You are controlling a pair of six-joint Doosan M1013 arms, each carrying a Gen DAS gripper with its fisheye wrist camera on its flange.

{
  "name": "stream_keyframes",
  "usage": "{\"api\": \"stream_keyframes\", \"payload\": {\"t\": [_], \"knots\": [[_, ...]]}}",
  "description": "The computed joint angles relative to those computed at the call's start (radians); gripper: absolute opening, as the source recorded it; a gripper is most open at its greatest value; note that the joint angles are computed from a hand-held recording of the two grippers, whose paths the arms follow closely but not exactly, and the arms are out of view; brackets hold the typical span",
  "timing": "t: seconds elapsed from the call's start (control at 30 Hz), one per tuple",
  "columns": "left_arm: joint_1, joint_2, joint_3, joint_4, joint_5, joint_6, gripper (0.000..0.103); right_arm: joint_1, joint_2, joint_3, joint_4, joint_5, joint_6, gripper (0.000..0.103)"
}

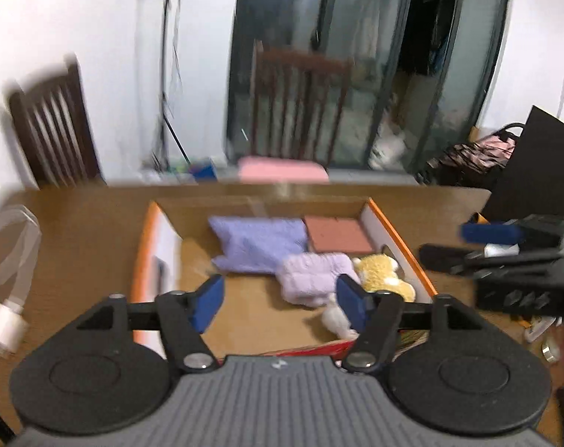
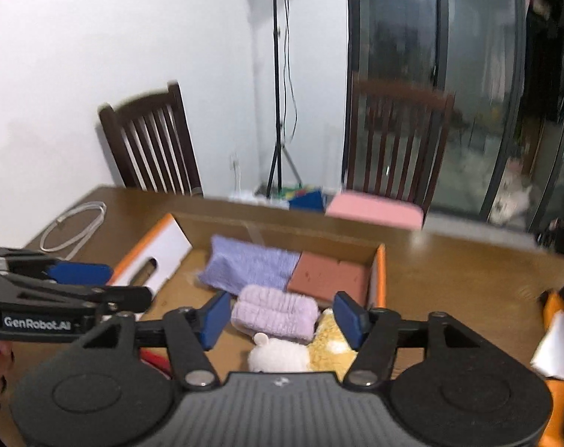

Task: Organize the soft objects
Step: 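Lower the lilac towel into the box and open both grippers, then move both tools back toward the light-blue plush on the table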

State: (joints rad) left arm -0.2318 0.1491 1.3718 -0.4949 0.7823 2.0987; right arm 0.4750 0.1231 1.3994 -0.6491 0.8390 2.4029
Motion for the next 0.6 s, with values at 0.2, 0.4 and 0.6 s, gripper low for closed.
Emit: {"api": "stream_keyframes", "payload": {"t": [0.2, 0.4, 0.6], "knots": [[0.047, -0.214, 0.277, -0.247, -0.283, 0.293, 0.099, 0.135, -0.129, 0.149, -0.344, -0.011, 0.278, 0.087], [0.119, -0.379, 0.516, -0.709, -0.386, 0.781, 0.103, 0.295, -0.215, 0.312, -0.661, 0.037, 0.589, 0.100], [0.176, -0.488, 0.686, -0.974, -0.455, 1.002, 0.103, 0.434, -0.265, 0.488, -0.846, 0.072, 0.948, 0.102]]}}
